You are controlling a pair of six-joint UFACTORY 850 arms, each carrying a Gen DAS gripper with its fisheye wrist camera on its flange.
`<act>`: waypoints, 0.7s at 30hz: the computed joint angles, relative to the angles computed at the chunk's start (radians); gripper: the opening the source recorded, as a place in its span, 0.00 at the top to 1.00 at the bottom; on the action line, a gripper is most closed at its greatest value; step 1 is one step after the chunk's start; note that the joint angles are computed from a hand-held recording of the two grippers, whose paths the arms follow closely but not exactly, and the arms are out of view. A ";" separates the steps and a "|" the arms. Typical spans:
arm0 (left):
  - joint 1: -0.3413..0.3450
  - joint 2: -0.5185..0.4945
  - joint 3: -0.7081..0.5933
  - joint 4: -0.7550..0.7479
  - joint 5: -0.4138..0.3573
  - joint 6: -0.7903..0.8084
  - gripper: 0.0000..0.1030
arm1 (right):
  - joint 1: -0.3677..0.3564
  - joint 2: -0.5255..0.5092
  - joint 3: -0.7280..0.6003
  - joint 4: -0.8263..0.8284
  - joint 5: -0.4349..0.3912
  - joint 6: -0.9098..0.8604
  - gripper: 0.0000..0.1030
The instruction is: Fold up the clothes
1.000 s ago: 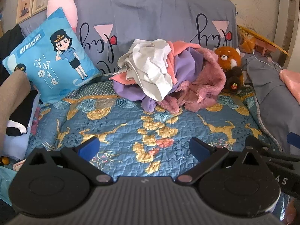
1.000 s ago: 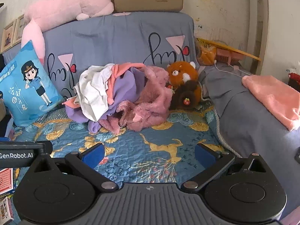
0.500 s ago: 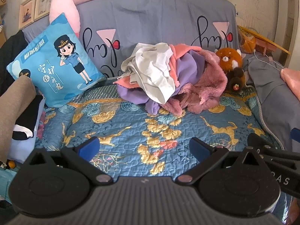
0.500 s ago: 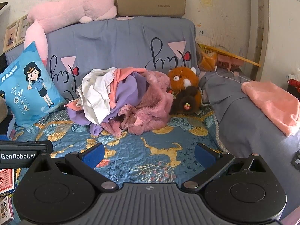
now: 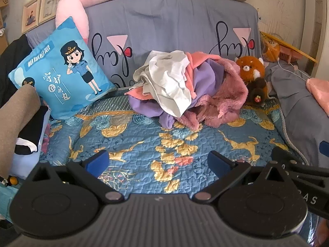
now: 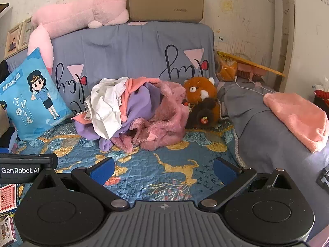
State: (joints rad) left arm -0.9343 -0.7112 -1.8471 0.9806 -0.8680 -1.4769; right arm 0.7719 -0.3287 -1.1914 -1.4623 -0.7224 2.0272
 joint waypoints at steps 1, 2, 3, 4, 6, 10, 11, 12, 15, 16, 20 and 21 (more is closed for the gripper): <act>0.000 0.000 -0.001 0.001 -0.002 0.000 0.00 | 0.000 0.000 -0.001 0.000 0.000 -0.002 0.00; -0.001 0.000 -0.001 0.002 -0.003 0.000 0.00 | 0.000 0.000 -0.002 0.000 0.000 -0.003 0.00; -0.001 0.000 -0.002 0.002 -0.004 -0.001 0.00 | 0.001 -0.001 -0.002 0.001 0.000 -0.004 0.00; -0.001 0.000 -0.002 0.003 -0.005 -0.001 0.00 | 0.001 0.000 -0.001 0.000 0.000 -0.003 0.00; -0.002 0.000 -0.003 0.004 -0.007 -0.002 0.00 | 0.001 0.000 -0.002 0.001 -0.001 -0.005 0.00; -0.003 0.000 -0.005 0.006 -0.011 -0.003 0.00 | 0.002 -0.001 -0.007 0.005 -0.004 -0.011 0.00; -0.003 0.000 -0.005 0.006 -0.012 -0.003 0.00 | 0.002 -0.001 -0.006 0.004 -0.005 -0.010 0.00; -0.003 0.001 -0.005 0.007 -0.012 -0.003 0.00 | 0.003 0.001 -0.004 0.003 -0.006 -0.009 0.00; -0.004 0.002 -0.004 0.008 -0.013 -0.006 0.00 | 0.005 0.000 -0.006 0.004 -0.008 -0.010 0.00; -0.005 0.002 -0.003 0.009 -0.013 -0.008 0.00 | 0.006 0.001 -0.004 0.002 -0.009 -0.008 0.00; -0.005 0.006 0.002 0.006 -0.012 -0.012 0.00 | 0.007 0.002 -0.002 0.002 -0.008 -0.008 0.00; -0.005 0.007 0.003 0.006 -0.012 -0.013 0.00 | 0.007 0.002 -0.003 0.001 -0.009 -0.009 0.00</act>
State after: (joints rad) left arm -0.9393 -0.7046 -1.8443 0.9867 -0.8800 -1.4899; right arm 0.7792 -0.3267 -1.1941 -1.4614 -0.7313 2.0182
